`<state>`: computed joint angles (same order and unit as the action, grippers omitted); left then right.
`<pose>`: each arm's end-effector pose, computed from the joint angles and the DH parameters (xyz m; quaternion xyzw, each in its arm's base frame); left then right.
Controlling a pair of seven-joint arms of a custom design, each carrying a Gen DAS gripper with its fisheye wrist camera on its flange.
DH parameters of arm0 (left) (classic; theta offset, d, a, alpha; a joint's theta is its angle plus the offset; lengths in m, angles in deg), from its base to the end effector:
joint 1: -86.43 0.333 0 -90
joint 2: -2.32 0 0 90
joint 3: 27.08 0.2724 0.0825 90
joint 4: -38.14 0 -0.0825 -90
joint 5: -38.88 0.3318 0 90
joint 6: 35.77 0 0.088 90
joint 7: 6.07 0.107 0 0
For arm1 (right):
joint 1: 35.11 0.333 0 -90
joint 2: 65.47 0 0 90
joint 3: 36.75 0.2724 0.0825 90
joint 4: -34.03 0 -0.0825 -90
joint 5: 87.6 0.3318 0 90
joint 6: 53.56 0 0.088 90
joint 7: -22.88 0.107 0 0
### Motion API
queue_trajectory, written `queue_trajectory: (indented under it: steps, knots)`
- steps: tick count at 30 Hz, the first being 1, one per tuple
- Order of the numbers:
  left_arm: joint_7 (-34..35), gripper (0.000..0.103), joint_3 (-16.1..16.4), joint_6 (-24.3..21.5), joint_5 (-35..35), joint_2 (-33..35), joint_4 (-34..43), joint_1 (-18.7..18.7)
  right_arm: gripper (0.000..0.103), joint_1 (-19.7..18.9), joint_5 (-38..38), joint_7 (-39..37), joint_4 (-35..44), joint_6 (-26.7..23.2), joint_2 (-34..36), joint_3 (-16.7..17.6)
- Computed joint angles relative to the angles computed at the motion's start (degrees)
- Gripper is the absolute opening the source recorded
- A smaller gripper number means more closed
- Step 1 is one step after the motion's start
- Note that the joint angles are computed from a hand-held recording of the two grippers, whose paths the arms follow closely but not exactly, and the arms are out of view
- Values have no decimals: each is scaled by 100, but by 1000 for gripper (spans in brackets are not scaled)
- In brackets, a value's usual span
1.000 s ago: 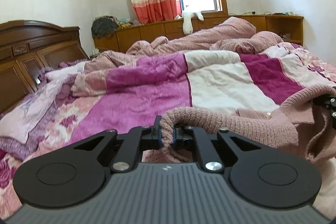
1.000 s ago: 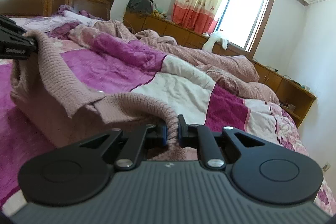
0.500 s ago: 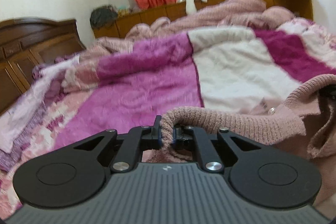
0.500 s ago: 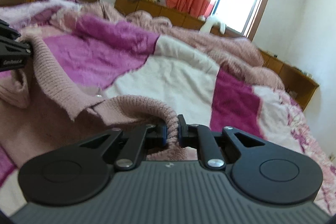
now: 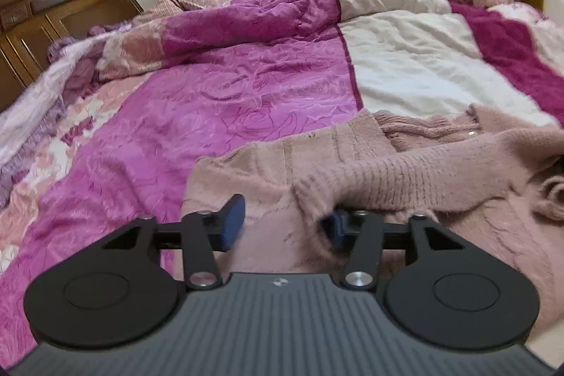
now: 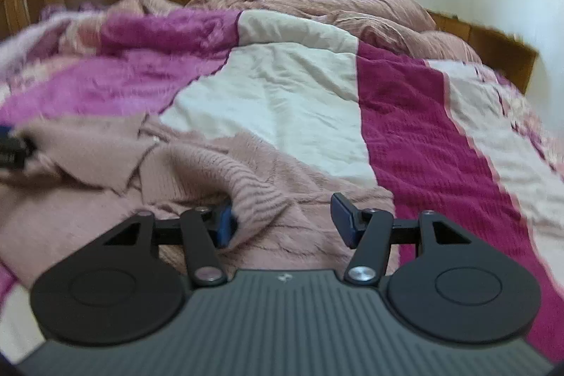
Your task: Fold small clothes
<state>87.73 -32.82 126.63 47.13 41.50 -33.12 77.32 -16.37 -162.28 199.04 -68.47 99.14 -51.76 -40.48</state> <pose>0.6940 -0.1669 0.4583 -0.5006 0.7455 -0.3223 0.2995 0.5750 0.1863 0.4525 -0.5445 0.6712 -0.4126 0.2877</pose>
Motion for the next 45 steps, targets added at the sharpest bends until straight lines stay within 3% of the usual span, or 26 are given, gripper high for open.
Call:
queue_trajectory:
  steps: [3,7,11,13,20,23,24,25,26,27,28,30,32,34,40,45]
  knots:
    - [518,62,-560,92,-488,-597,-784,532,58,-49,-153,192,-319,185,-332,0]
    - [1178,63,-931,493,-1039,-1295,-1739,951,58,-168,-339,109,-626,374,-629,145]
    - [2325,64,-1602,636,-1900,-1736,-2325,1523,58,-293,-234,-564,-754,712,-707,282]
    - [2802,64,-1745,590,-2179,-1794,-2398,1589,58,-286,-157,-978,-717,719,-649,326]
    - [3339,64,-1226,627,-1898,-1462,-2255,884,58,-153,668,-2429,-330,588,-135,291]
    - [2810,63,-576,793,-1248,-1107,-1967,303,54,-18,650,-2430,-139,522,73,124]
    - [2686,57,-502,933,-1139,-1009,-1922,241,39,-8,668,-2376,-120,583,96,72]
    - [2609,42,-514,957,-1090,-920,-1822,254,25,-2,731,-2366,-87,598,117,36]
    - [2539,34,-550,911,-1073,-843,-1702,290,11,20,765,-2328,-34,564,140,-3]
    - [2407,22,-508,853,-1031,-753,-1536,261,12,67,625,-2123,8,549,145,-80]
    - [2255,20,-469,872,-1016,-685,-1414,249,12,107,400,-1849,36,558,142,-160]
    - [1973,19,-345,943,-929,-520,-1120,196,12,104,145,-1425,124,508,141,-238]
    - [1460,19,66,945,-722,-279,-690,-37,12,9,216,-1190,233,448,180,-255]
    - [994,19,362,631,-543,24,-91,-170,13,-97,482,-972,361,315,263,-280]
    - [-48,21,783,-201,-61,772,1334,-220,17,-264,1148,-335,271,35,251,-389]
    - [-193,25,416,-386,72,581,1126,114,17,-330,1053,71,-165,155,-34,-344]
